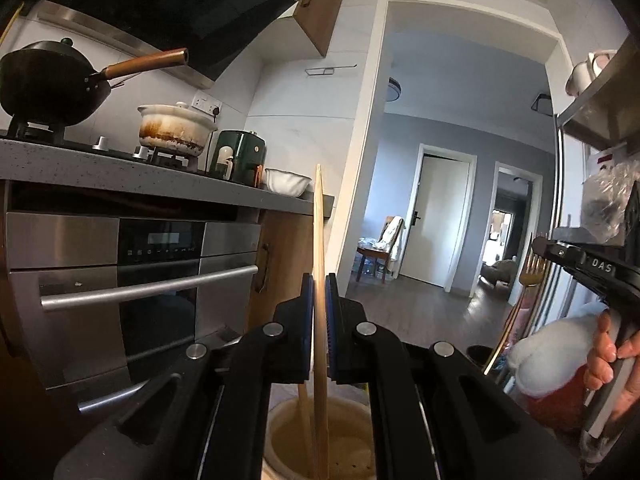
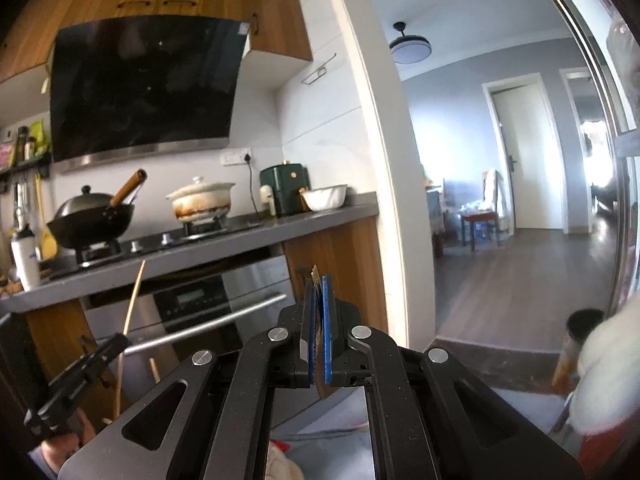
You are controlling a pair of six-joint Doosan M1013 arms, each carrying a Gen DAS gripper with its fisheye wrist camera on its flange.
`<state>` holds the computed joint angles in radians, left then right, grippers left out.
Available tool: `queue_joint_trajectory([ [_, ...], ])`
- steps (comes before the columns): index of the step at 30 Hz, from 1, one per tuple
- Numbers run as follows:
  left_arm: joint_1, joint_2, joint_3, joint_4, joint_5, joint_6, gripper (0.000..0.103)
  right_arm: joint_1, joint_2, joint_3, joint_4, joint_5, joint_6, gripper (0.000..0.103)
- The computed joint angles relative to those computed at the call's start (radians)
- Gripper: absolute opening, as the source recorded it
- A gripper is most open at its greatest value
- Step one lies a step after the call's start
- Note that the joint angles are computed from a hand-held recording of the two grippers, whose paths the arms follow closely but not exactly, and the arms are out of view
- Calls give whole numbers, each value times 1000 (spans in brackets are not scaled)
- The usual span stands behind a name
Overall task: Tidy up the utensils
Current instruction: 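Lower the gold fork into the smaller pot while the left tool lowers the chopstick into the taller pot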
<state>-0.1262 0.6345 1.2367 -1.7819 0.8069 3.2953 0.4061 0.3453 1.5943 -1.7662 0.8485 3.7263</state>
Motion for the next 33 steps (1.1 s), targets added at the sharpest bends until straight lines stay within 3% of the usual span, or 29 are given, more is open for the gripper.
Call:
queue_joint_trajectory([
  [5,-10,21,-12,-14,-19,-7,6,-8,33,-23,3,-17,-8,4],
  [12,8,30,-6,26,36,-51,6,2,60,-14,-13,-19,10,4],
  [17,28,9,35,27,60,-34,6,12,72,15,-76,12,112,4],
  [24,34,-23,109,22,34,37,6,16,104,-7,-74,-4,51,4],
  [33,32,-30,127,22,28,72,6,17,119,-15,-69,0,29,4],
])
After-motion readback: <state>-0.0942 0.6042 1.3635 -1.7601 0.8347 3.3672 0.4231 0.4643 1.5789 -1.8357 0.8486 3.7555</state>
